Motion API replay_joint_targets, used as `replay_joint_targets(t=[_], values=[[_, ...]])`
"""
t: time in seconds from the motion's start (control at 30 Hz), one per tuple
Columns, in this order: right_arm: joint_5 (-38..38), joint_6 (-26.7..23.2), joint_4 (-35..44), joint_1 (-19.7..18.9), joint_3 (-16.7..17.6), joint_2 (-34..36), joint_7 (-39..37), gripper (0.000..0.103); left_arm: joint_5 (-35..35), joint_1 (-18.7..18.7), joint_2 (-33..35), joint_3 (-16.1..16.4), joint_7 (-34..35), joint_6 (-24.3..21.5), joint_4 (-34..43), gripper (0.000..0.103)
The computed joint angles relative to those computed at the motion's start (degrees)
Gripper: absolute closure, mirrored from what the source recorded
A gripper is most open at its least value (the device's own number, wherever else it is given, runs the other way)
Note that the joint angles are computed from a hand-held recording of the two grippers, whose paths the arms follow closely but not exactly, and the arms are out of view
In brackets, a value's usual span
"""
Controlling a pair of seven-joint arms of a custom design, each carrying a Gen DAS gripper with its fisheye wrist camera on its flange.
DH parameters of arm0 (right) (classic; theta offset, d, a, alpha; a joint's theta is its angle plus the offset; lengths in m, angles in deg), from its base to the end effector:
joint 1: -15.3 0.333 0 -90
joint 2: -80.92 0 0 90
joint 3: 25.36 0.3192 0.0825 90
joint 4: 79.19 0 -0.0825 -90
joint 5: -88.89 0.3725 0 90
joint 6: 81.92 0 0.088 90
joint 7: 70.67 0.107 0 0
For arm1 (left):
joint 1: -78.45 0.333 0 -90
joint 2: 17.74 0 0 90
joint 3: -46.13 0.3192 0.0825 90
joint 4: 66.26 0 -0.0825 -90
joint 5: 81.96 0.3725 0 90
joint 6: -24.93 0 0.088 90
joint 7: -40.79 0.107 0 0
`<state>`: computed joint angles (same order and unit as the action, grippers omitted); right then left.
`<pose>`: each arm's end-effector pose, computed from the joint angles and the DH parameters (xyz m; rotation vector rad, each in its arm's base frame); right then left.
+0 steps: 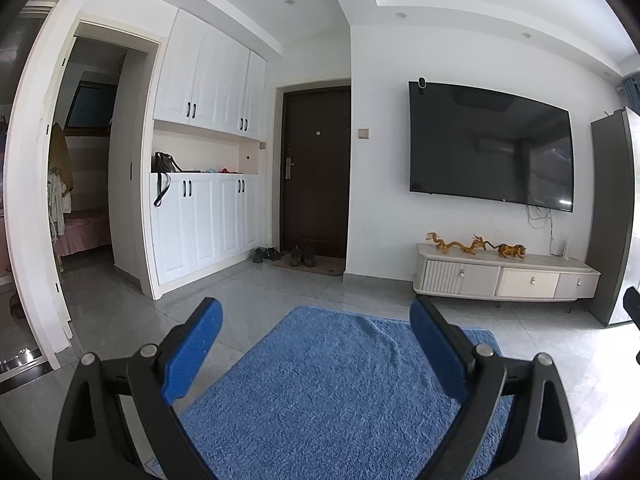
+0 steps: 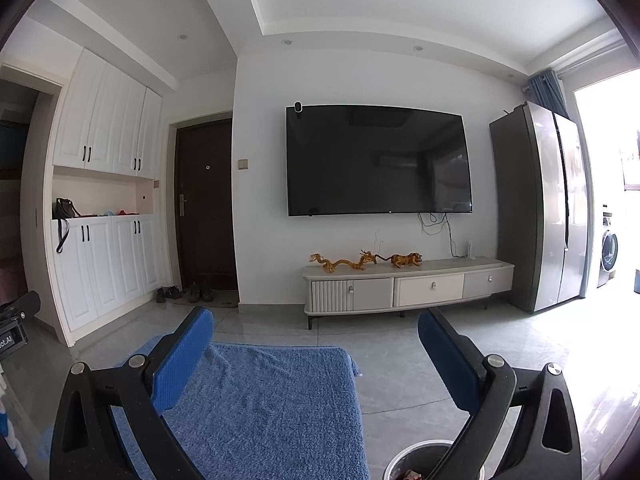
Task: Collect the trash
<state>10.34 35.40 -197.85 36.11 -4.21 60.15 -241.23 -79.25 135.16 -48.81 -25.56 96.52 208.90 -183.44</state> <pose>0.3690 0.3012 0.6567 -1.0070 1.6446 -1.3871 0.4754 -0.2896 0.6492 -1.3140 1.4206 -1.2029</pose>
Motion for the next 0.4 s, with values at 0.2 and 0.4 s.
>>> replay_joint_targets(t=[0.2, 0.4], values=[[0.00, 0.11, -0.61, -0.08, -0.08, -0.68, 0.14, 0.000, 0.39, -1.36, 0.70, 0.69, 0.29, -0.35, -0.18, 0.008], [0.17, -0.20, -0.76, -0.34, 0.17, -1.01, 0.34, 0.000, 0.63, -2.35, 0.57, 1.36, 0.45, 0.03, -0.56, 0.008]])
